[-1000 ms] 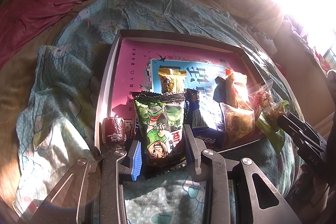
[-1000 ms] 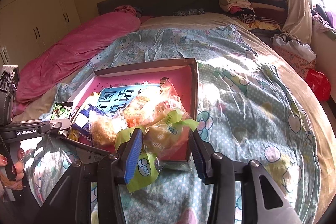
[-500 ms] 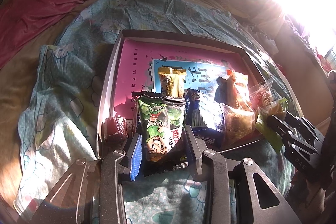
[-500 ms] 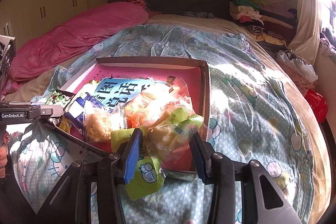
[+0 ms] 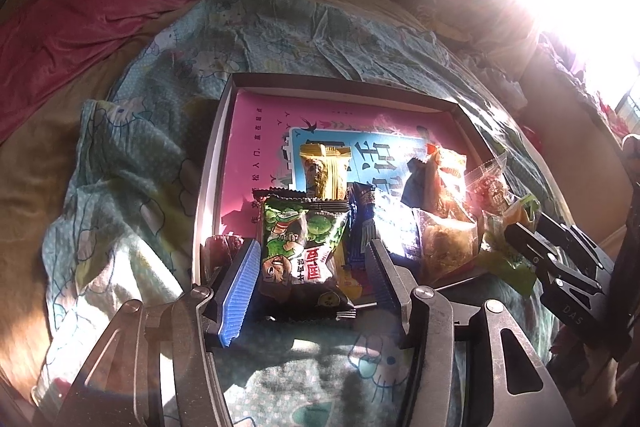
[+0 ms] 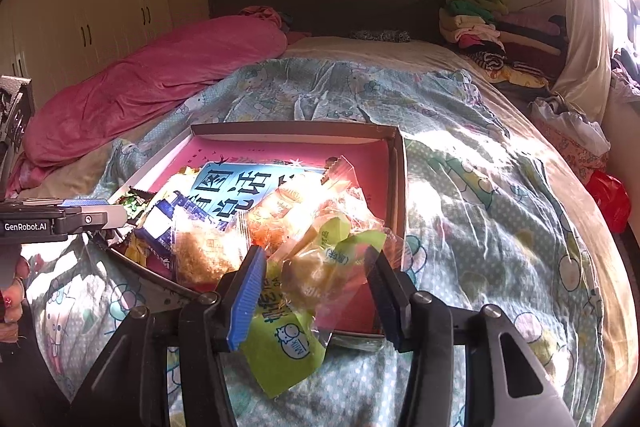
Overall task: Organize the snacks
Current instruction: 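Open the left tool to release the green packet while the right tool releases the milk bag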
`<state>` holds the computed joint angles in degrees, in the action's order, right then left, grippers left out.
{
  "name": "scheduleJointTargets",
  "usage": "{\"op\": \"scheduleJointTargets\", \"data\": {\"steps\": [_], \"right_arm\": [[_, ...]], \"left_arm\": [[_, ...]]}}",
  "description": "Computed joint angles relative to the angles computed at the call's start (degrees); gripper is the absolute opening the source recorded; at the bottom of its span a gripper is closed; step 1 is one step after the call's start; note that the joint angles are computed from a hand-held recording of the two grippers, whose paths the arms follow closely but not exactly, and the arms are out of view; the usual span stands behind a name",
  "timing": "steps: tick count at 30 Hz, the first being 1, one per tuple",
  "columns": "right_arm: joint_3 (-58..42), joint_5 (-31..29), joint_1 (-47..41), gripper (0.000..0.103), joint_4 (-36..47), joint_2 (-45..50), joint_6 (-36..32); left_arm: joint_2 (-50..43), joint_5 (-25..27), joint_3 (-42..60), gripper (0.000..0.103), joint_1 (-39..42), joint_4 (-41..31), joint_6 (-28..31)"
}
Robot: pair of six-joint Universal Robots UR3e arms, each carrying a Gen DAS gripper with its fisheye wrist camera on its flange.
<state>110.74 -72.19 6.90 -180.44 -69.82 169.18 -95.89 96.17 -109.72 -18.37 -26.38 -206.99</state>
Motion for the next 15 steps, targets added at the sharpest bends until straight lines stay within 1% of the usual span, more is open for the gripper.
{"op": "scheduleJointTargets", "data": {"steps": [3, 9, 11, 12, 15], "right_arm": [[0.2, -0.3, -0.1, 0.054, -0.2, -0.3, 0.5], [0.9, -1.1, -0.6, 0.054, -1.3, -0.7, 2.0], [1.4, -0.6, -1.2, 0.058, -2.1, -1.1, 2.6], [1.7, -0.8, -1.4, 0.06, -2.5, -1.3, 3.1], [2.5, 0.0, -2.4, 0.061, -3.5, -2.1, 4.1]], "left_arm": [[0.3, -0.2, -0.1, 0.059, 0.3, 0.1, 0.0], [1.1, 0.2, -0.9, 0.065, 0.6, 0.9, -0.2], [1.4, 0.7, -1.0, 0.069, 0.5, 1.1, -0.2], [1.6, 0.9, -1.0, 0.069, 0.5, 1.1, -0.3], [2.3, 1.1, -1.2, 0.071, 0.6, 1.5, -0.3]]}}
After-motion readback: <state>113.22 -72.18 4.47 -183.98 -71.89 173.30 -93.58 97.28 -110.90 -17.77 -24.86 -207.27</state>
